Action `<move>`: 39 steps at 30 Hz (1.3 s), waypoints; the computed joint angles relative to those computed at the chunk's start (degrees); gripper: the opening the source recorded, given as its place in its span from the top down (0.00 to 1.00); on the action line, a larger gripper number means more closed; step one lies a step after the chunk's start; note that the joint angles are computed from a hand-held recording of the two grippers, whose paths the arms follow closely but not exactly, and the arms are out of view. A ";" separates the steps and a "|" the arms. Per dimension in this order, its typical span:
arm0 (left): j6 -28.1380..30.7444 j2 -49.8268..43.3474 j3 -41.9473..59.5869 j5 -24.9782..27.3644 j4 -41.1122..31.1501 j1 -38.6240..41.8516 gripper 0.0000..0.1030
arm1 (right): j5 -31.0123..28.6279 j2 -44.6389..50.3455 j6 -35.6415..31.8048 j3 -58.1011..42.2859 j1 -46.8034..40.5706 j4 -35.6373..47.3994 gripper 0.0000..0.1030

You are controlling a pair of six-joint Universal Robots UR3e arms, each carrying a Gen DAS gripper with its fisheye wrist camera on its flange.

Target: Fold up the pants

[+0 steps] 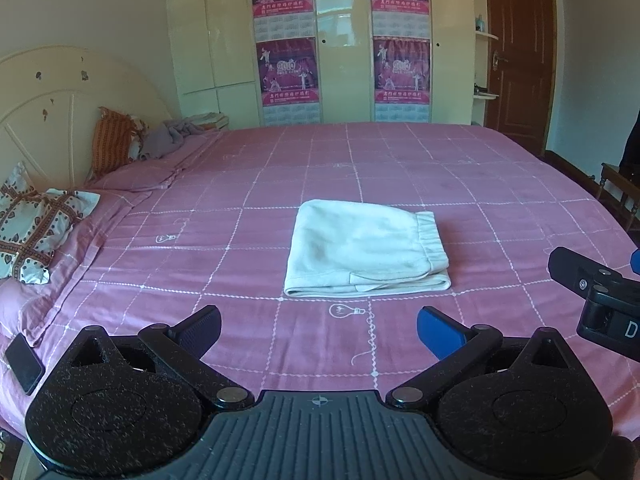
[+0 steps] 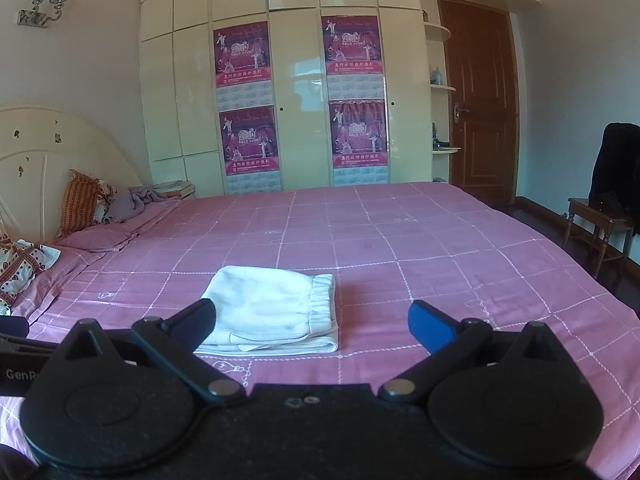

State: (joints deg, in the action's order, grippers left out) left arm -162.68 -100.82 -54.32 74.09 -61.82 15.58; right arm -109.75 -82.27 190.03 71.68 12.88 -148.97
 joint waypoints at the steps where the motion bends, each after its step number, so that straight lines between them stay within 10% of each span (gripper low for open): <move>1: 0.06 -0.03 -0.02 0.12 0.07 -0.09 0.00 | 0.00 0.01 0.06 -0.04 0.03 0.12 0.00; 39: 0.69 -1.04 1.62 -0.66 -1.19 -0.89 0.00 | -2.53 1.72 2.33 -2.19 1.36 1.95 0.00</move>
